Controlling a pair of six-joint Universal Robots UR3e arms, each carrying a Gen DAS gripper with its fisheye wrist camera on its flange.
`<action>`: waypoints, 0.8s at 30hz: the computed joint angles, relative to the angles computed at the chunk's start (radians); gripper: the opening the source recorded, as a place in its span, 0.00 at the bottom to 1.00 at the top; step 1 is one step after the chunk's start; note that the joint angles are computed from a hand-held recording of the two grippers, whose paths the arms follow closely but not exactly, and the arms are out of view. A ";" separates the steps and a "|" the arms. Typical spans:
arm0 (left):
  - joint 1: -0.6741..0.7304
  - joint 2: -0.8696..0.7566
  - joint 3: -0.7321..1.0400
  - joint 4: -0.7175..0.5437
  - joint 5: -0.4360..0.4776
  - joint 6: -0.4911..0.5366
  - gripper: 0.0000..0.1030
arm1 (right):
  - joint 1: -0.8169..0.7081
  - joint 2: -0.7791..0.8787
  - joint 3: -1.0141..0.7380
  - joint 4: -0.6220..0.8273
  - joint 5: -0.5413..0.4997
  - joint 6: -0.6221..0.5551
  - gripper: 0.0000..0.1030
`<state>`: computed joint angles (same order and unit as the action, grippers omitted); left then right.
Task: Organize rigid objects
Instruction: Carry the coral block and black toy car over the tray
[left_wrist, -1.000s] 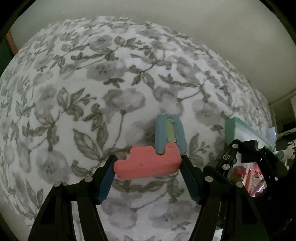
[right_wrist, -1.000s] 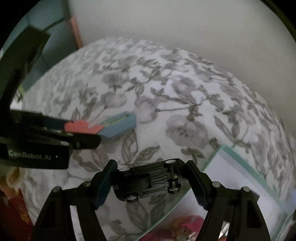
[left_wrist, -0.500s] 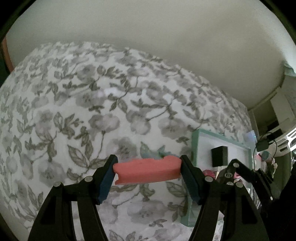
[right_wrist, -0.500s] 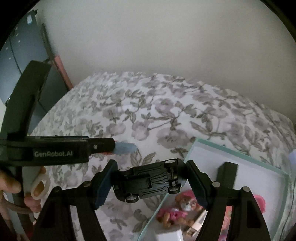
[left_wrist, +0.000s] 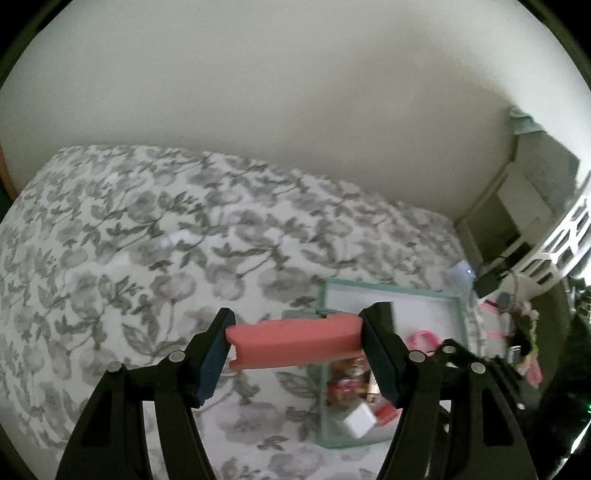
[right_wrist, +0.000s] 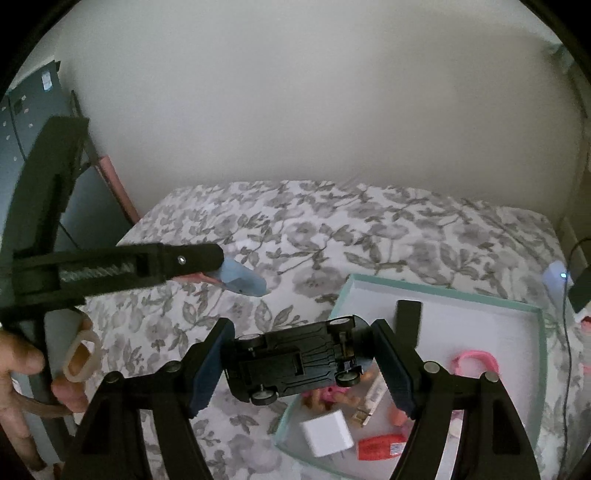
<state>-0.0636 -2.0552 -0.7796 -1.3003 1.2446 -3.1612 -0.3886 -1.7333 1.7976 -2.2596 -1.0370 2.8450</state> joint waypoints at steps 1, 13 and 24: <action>-0.005 0.004 0.002 0.002 -0.007 -0.003 0.68 | -0.009 -0.003 0.003 0.001 -0.003 0.000 0.76; -0.129 -0.084 0.111 -0.042 0.048 -0.048 0.68 | -0.146 0.047 0.020 0.029 -0.103 0.043 0.76; -0.238 -0.161 0.188 -0.072 0.064 -0.072 0.68 | -0.337 0.035 0.051 0.035 -0.152 0.078 0.76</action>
